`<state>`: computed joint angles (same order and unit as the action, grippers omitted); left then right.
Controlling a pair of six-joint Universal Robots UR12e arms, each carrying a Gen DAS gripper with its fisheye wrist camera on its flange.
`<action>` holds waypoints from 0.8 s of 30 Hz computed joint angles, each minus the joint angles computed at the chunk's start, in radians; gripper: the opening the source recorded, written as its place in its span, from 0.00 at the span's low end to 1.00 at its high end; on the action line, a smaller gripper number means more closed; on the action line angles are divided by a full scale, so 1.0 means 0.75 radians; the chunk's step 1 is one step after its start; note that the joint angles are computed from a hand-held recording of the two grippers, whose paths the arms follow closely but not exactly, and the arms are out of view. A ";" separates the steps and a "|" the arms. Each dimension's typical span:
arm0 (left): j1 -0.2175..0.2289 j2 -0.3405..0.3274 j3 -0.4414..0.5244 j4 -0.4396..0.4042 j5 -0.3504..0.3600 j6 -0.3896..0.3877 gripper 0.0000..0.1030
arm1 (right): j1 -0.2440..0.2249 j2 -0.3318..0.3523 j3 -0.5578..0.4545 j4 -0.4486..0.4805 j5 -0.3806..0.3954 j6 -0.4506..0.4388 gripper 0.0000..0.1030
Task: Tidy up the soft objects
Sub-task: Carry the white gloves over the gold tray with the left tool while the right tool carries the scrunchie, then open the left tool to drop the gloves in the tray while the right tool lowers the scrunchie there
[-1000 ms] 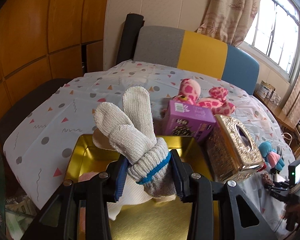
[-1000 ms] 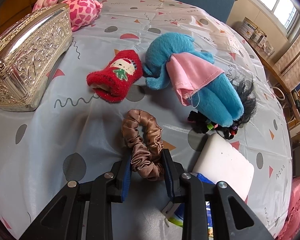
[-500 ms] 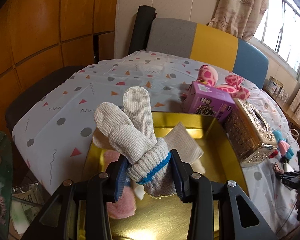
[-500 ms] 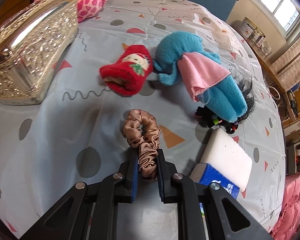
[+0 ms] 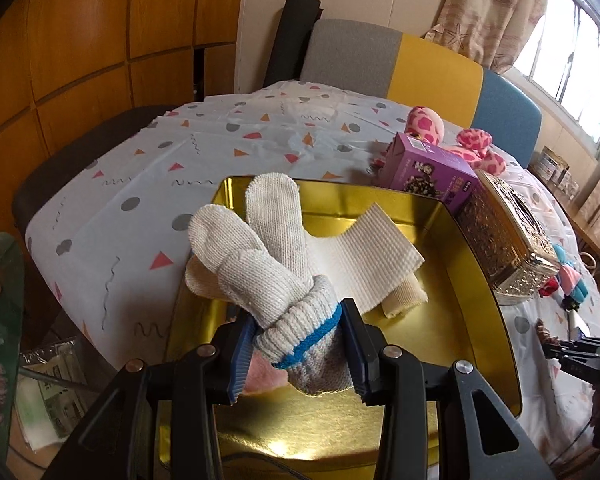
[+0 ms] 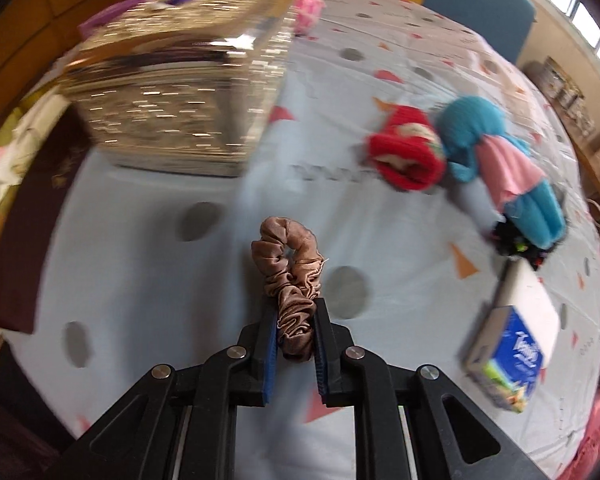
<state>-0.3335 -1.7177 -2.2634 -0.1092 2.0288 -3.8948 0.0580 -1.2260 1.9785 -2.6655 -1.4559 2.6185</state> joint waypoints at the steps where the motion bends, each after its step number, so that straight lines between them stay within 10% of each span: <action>1: -0.002 -0.003 0.000 0.002 -0.007 0.002 0.40 | 0.001 -0.009 0.006 0.006 0.031 -0.001 0.12; 16: -0.009 -0.022 0.000 0.032 -0.073 0.014 0.40 | 0.078 -0.137 0.044 0.024 0.453 -0.136 0.11; 24: -0.006 0.001 -0.018 0.049 -0.060 0.006 0.40 | 0.132 -0.121 0.000 0.011 0.511 -0.080 0.11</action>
<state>-0.3379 -1.7168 -2.2769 -0.0722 1.9836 -3.8905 0.1568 -1.3170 1.9786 -2.6572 -1.0729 2.5584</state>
